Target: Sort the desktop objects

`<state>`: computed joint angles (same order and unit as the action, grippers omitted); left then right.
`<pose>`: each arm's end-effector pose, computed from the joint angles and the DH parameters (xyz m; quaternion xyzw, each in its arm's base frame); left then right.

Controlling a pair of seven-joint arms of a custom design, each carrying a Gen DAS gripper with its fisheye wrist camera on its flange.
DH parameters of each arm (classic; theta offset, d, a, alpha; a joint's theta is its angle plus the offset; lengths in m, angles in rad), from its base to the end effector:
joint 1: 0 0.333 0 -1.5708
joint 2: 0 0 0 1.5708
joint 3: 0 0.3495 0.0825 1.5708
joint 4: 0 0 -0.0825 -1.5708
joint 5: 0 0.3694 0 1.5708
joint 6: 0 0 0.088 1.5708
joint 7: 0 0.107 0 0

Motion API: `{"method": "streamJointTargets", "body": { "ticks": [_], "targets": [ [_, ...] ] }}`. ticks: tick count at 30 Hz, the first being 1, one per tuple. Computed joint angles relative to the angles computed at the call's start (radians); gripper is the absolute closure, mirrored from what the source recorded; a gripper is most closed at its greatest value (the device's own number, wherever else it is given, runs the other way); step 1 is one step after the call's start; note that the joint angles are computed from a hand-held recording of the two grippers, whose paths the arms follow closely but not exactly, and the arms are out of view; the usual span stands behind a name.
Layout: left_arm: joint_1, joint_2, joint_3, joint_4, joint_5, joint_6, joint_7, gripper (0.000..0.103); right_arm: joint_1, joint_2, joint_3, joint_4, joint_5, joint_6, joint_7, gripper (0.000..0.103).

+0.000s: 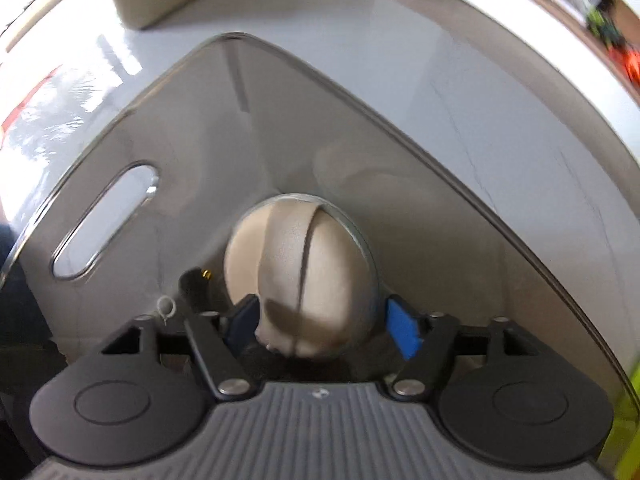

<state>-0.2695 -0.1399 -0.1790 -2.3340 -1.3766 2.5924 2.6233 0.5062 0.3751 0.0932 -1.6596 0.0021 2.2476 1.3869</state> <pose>0.4531 -0.1998 0.4642 0.4910 -0.7455 0.4473 0.0562 0.5666 0.3770 0.4514 -0.9159 0.3866 -0.0438 0.0992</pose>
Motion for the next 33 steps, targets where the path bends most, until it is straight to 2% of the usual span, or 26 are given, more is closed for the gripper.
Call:
{"method": "streamJointTargets", "body": {
  "ticks": [2,4,5,6,8,12,15,17,19,20,23,25,27,29,33],
  "targets": [
    [0.005,-0.01,0.004,-0.009,-0.022,0.03,0.006,0.0,-0.019,-0.028,-0.001,0.005,0.031,-0.019,0.002,0.031],
    [0.016,-0.018,0.019,-0.016,-0.084,0.043,0.011,0.0,-0.023,-0.056,-0.014,0.024,0.02,-0.07,0.044,0.026],
    [0.025,-0.02,0.027,-0.018,-0.112,0.037,0.009,0.0,-0.028,-0.058,-0.018,0.05,0.018,-0.122,0.061,0.018],
    [0.035,-0.02,0.034,-0.019,-0.138,0.032,0.005,0.0,-0.038,-0.05,-0.018,0.088,0.029,-0.2,0.068,0.017],
    [0.052,-0.014,0.038,-0.016,-0.16,0.02,-0.013,0.0,-0.055,-0.049,-0.016,0.109,0.05,-0.302,0.073,0.017],
    [0.073,0.005,0.03,-0.007,-0.151,0.007,-0.047,0.0,-0.05,-0.064,-0.019,0.062,-0.01,-0.385,0.082,0.019],
    [0.075,0.008,0.022,-0.002,-0.136,0.002,-0.053,0.0,-0.054,-0.085,-0.011,-0.021,-0.006,-0.392,0.08,0.019],
    [0.074,0.009,0.018,-0.001,-0.124,-0.001,-0.051,0.0,-0.061,-0.066,-0.009,-0.03,0.018,-0.406,0.088,0.019],
    [0.071,0.008,0.015,-0.002,-0.115,-0.002,-0.044,0.0,-0.07,-0.054,-0.004,-0.045,0.054,-0.397,0.087,0.012],
    [0.07,0.005,0.015,-0.004,-0.113,-0.003,-0.04,0.0,-0.068,-0.063,-0.001,-0.063,0.059,-0.369,0.083,0.028],
    [0.068,0.002,0.016,-0.007,-0.113,-0.002,-0.033,0.0,-0.052,-0.093,0.003,-0.107,0.039,-0.293,0.096,0.033],
    [0.066,0.002,0.015,-0.007,-0.111,0.0,-0.035,0.0,-0.075,-0.106,0.013,-0.117,0.128,-0.272,0.079,0.034],
    [0.065,0.003,0.015,-0.005,-0.106,0.002,-0.042,0.0,-0.113,-0.102,0.023,-0.108,0.271,-0.293,0.053,0.034],
    [0.064,0.005,0.015,-0.004,-0.101,0.003,-0.048,0.0,-0.12,-0.097,0.024,-0.101,0.313,-0.305,0.048,0.036],
    [0.064,0.003,0.017,-0.006,-0.092,0.001,-0.057,0.0,-0.074,-0.074,0.011,-0.069,0.155,-0.344,0.071,0.032]
  ]
}}
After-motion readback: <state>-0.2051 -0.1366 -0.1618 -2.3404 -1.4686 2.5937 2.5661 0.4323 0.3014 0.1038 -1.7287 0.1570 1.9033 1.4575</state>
